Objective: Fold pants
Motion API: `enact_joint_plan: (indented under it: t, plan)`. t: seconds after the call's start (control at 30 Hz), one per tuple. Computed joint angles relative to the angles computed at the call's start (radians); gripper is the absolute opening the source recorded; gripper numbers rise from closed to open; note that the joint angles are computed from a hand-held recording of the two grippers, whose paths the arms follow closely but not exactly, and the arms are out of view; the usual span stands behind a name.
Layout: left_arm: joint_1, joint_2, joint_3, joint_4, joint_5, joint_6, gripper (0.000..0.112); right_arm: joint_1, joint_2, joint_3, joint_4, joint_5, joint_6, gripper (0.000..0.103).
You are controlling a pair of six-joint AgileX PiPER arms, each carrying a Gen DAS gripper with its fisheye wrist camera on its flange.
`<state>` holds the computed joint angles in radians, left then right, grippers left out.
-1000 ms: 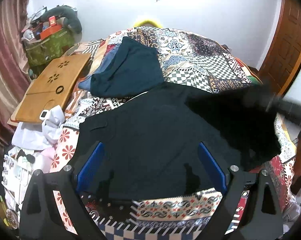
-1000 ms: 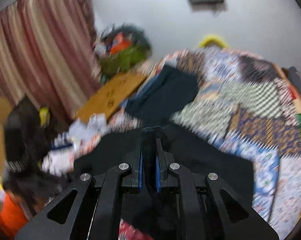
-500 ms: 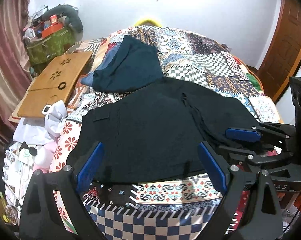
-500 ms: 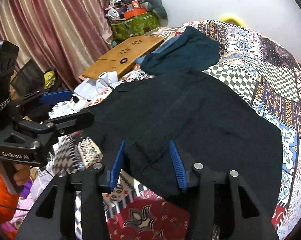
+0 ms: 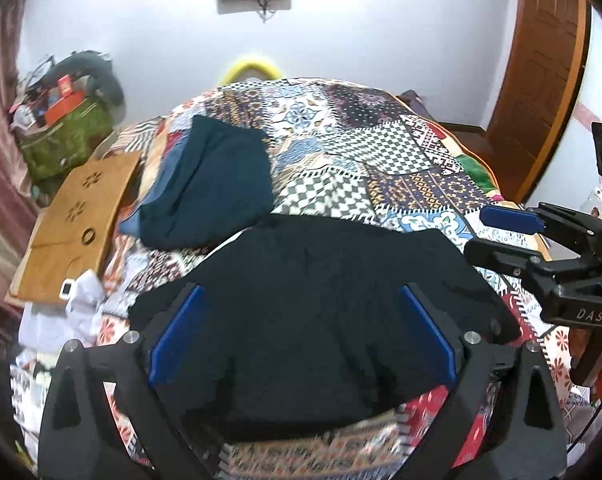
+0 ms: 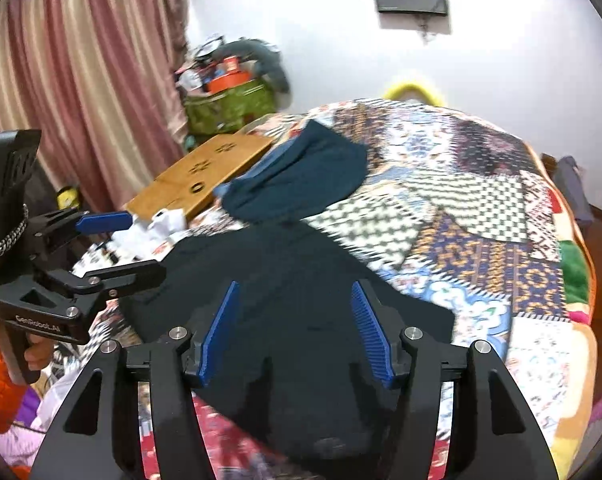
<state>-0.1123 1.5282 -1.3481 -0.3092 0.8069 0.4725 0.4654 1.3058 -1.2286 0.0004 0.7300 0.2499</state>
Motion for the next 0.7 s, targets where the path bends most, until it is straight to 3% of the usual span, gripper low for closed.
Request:
enact_joint_plan:
  t: [0.1,0.33,0.5,0.57,0.7]
  plan:
    - [-0.041,0.077,-0.079,0.013,0.021,-0.024,0.097,-0.070,0.015,0.006,0.044,-0.006,-0.056,0.055]
    - [-0.105,0.307,-0.273,0.043,0.171,-0.071,0.097,-0.190,0.100,0.060,0.233,0.003,-0.241,0.055]
    - [-0.150,0.387,-0.258,0.140,0.182,-0.101,0.097,-0.237,0.155,0.139,0.365,0.031,-0.364,0.055]
    - [-0.132,0.367,-0.195,0.095,0.129,-0.048,0.098,-0.261,0.124,0.197,0.421,0.000,-0.403,0.057]
    - [-0.115,0.337,-0.143,0.069,0.093,-0.013,0.098,-0.282,0.074,0.232,0.416,0.025,-0.402,0.057]
